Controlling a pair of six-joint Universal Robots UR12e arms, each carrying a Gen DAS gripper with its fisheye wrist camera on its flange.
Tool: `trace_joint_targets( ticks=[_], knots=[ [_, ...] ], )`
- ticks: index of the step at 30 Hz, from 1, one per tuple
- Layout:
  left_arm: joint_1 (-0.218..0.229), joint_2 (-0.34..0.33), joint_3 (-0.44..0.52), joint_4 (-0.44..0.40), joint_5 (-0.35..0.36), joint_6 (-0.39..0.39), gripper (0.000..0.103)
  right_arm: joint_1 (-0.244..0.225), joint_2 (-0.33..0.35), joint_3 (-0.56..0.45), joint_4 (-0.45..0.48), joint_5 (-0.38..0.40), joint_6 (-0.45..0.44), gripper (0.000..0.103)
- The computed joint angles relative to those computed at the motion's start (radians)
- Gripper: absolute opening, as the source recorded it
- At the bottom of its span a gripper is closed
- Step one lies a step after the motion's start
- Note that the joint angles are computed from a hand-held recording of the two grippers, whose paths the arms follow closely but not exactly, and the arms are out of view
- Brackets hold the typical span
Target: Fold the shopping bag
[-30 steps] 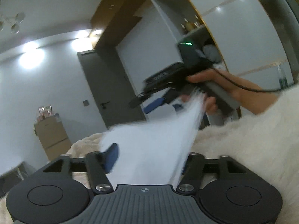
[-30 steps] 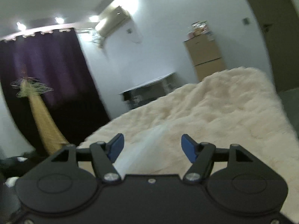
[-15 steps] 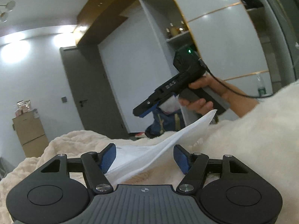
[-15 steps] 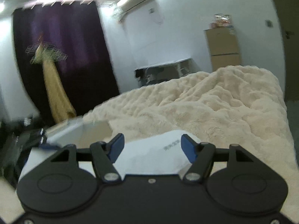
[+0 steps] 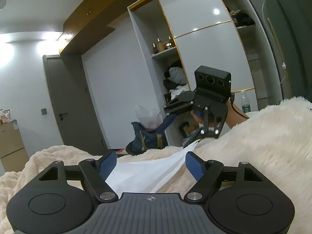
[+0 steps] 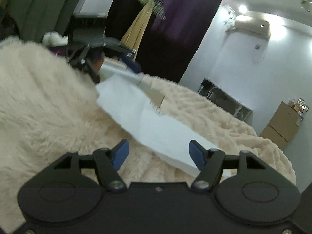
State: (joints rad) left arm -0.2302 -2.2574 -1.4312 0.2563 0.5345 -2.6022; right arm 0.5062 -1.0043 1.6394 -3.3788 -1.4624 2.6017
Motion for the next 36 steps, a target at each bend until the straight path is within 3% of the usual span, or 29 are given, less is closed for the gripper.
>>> trace_joint_targets(
  ticks=[4,8,10,12,13,19,24,26,28,29,30,31,33,36],
  knots=[
    [0.002,0.006,-0.012,-0.031,-0.009,0.01,0.079,0.006,0.021,-0.033,0.047,-0.011,-0.024,0.055],
    [0.002,0.013,-0.026,-0.027,0.007,-0.001,0.082,0.02,0.05,-0.052,-0.022,-0.027,-0.07,0.046],
    [0.002,0.014,-0.031,-0.013,0.012,-0.01,0.083,0.023,0.059,-0.064,-0.04,-0.032,-0.089,0.031],
    [0.001,0.012,-0.031,0.004,0.016,-0.027,0.083,0.03,0.069,-0.079,-0.058,-0.044,-0.108,0.007],
    [0.002,0.009,-0.028,0.019,0.016,-0.046,0.083,0.035,0.073,-0.087,-0.068,-0.055,-0.116,0.003],
    [0.015,-0.005,-0.018,0.1,-0.023,-0.172,0.083,0.056,0.101,-0.142,-0.161,-0.087,-0.182,0.002],
    [0.022,-0.017,-0.004,0.163,-0.032,-0.27,0.083,0.082,0.167,-0.282,-0.175,-0.157,-0.23,0.003],
    [0.02,-0.015,-0.008,0.187,0.011,-0.298,0.083,0.093,0.203,-0.355,-0.155,-0.192,-0.247,0.003],
    [0.015,-0.01,-0.017,0.216,0.1,-0.342,0.082,0.102,0.232,-0.412,-0.115,-0.204,-0.272,0.007],
    [0.011,-0.007,-0.019,0.224,0.158,-0.374,0.074,0.107,0.246,-0.433,-0.103,-0.217,-0.289,0.014],
    [0.01,-0.006,-0.019,0.219,0.192,-0.403,0.065,0.11,0.254,-0.444,-0.099,-0.231,-0.299,0.027],
    [0.01,-0.006,-0.014,0.201,0.255,-0.47,0.046,0.115,0.265,-0.455,-0.105,-0.256,-0.306,0.044],
    [0.012,-0.011,-0.007,0.197,0.31,-0.535,0.033,0.12,0.282,-0.464,-0.143,-0.294,-0.307,0.065],
    [0.022,-0.029,0.013,0.202,0.393,-0.654,0.021,0.115,0.281,-0.436,-0.213,-0.346,-0.249,0.071]
  ],
)
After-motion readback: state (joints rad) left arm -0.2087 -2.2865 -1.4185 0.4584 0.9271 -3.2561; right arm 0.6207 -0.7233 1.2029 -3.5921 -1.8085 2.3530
